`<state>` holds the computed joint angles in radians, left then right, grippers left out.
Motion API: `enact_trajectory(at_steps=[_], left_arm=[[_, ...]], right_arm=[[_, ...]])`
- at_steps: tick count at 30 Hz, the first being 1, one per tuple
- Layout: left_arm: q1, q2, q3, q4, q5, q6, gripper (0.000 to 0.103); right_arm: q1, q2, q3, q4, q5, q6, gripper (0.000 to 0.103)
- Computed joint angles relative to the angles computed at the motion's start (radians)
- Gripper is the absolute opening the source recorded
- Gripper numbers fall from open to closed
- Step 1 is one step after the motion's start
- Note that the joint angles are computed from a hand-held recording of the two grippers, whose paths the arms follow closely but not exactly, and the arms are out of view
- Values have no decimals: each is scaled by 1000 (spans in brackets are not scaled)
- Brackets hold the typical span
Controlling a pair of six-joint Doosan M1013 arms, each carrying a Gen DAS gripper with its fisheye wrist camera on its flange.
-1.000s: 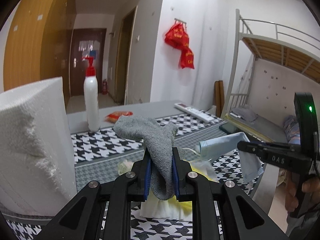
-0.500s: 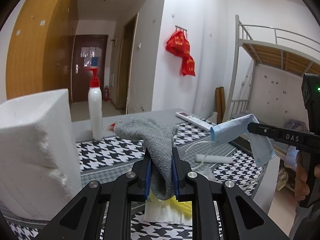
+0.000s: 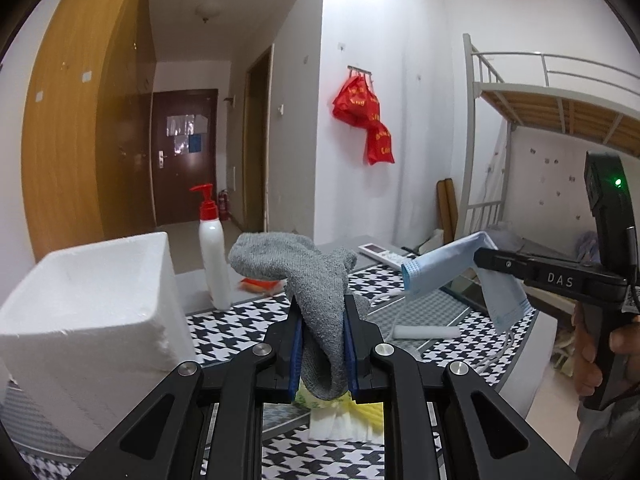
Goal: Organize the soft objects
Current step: 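Carry the sock over the white foam box and release it with the left gripper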
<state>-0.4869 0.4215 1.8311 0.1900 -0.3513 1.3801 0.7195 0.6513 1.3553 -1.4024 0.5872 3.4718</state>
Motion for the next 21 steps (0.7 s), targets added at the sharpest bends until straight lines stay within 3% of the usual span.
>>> enact_trajectory(at_steps=[13, 21], left_arm=[[1, -40, 5, -237, 19, 208, 18], [-5, -57, 8, -400, -7, 378, 18]], right_arm=[[5, -3, -18, -112, -35, 50, 15], [5, 0, -29, -160, -62, 62, 15]])
